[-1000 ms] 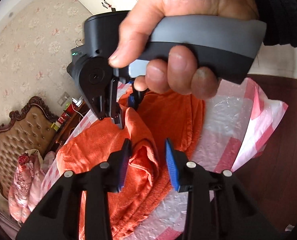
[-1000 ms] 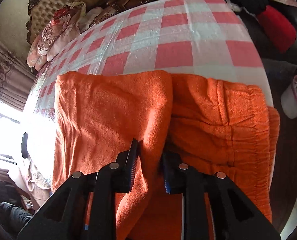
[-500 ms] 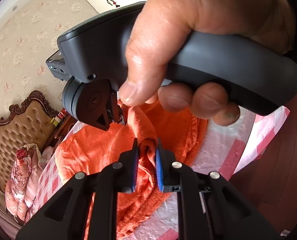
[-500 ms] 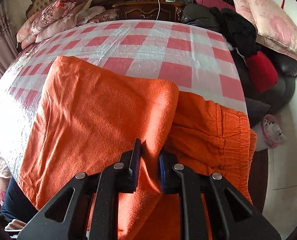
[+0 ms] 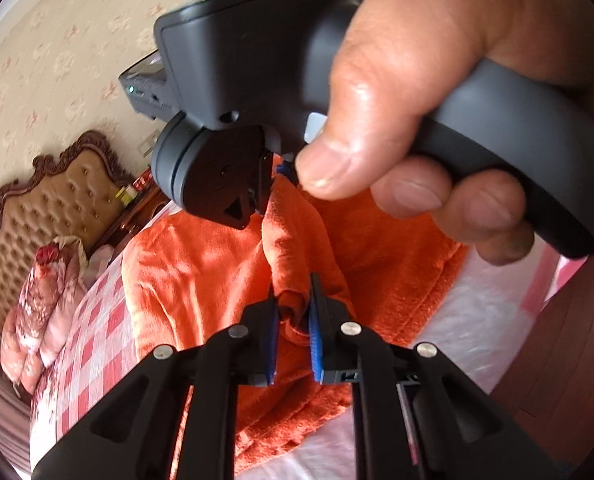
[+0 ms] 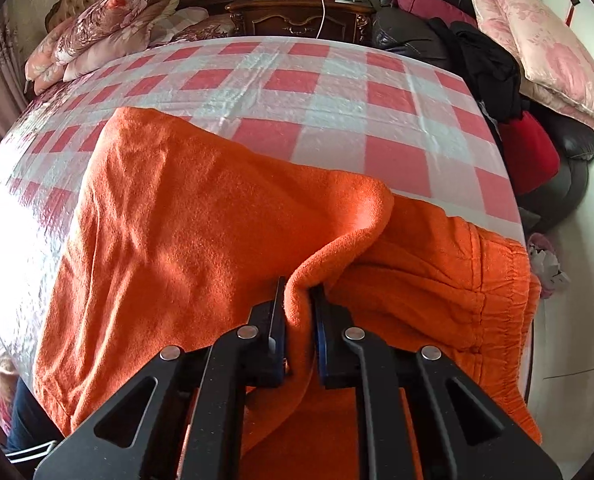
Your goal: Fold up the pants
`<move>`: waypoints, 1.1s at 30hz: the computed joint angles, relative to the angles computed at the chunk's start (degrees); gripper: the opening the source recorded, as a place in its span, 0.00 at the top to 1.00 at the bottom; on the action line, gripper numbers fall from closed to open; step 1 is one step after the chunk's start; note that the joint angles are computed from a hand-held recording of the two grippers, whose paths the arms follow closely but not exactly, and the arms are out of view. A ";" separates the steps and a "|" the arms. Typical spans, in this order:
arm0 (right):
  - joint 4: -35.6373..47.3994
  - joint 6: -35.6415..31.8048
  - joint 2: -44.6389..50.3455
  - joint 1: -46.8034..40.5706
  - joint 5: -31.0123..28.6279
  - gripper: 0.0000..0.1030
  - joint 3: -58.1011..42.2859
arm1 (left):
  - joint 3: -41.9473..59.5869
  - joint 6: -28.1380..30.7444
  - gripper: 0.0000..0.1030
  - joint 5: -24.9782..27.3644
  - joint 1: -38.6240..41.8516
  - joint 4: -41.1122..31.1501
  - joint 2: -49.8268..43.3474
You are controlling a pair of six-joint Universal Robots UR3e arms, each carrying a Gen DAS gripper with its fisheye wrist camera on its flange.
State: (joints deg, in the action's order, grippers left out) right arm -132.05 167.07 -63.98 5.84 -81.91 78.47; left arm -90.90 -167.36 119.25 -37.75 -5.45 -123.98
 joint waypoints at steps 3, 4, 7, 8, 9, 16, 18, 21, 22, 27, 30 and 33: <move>3.09 1.44 2.00 1.16 0.78 0.88 -4.48 | -1.41 0.14 0.89 -1.11 1.28 0.26 2.57; 4.73 1.35 2.01 0.95 1.36 0.89 -5.76 | -0.74 1.38 0.89 -0.54 0.89 0.97 3.06; 11.64 -0.83 -0.23 -2.40 7.08 0.91 -10.40 | 5.76 4.18 0.90 1.33 -0.85 -1.76 3.87; 13.76 -1.85 -0.94 -3.51 8.47 0.91 -12.01 | 9.09 4.92 0.91 1.85 -1.42 -3.56 3.54; 17.20 -3.60 -2.29 -5.73 11.25 0.91 -14.29 | 13.06 6.36 0.91 2.54 -2.20 -5.25 2.48; 20.60 -13.01 -6.09 -15.17 14.79 0.91 -14.19 | 36.44 11.14 0.91 1.20 -6.10 -16.41 -11.60; 16.78 -15.67 -5.48 -16.49 13.21 0.91 -9.45 | 42.73 10.77 0.91 0.59 -7.02 -21.22 -17.21; 10.84 -17.33 -2.82 -18.26 11.73 0.91 -2.83 | 48.46 10.37 0.91 0.39 -7.80 -24.35 -22.61; 8.25 -17.63 -3.37 -19.22 12.90 0.91 0.40 | 48.68 11.04 0.91 0.94 -7.95 -23.43 -23.30; 5.38 -18.33 -6.17 -21.61 17.68 0.78 4.24 | 49.30 12.26 0.79 1.20 -8.47 -20.85 -24.90; 2.29 -14.63 -5.04 -22.19 16.47 0.57 3.52 | 46.14 14.80 0.61 0.32 -9.46 -15.47 -24.53; 3.89 -15.08 -4.17 -22.73 18.45 0.57 1.75 | 48.10 13.51 0.61 0.28 -9.85 -16.99 -25.74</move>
State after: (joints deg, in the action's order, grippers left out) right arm -128.16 151.99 -68.15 -16.89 -63.46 80.23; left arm -42.80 -153.85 119.53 -47.60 -22.44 -149.72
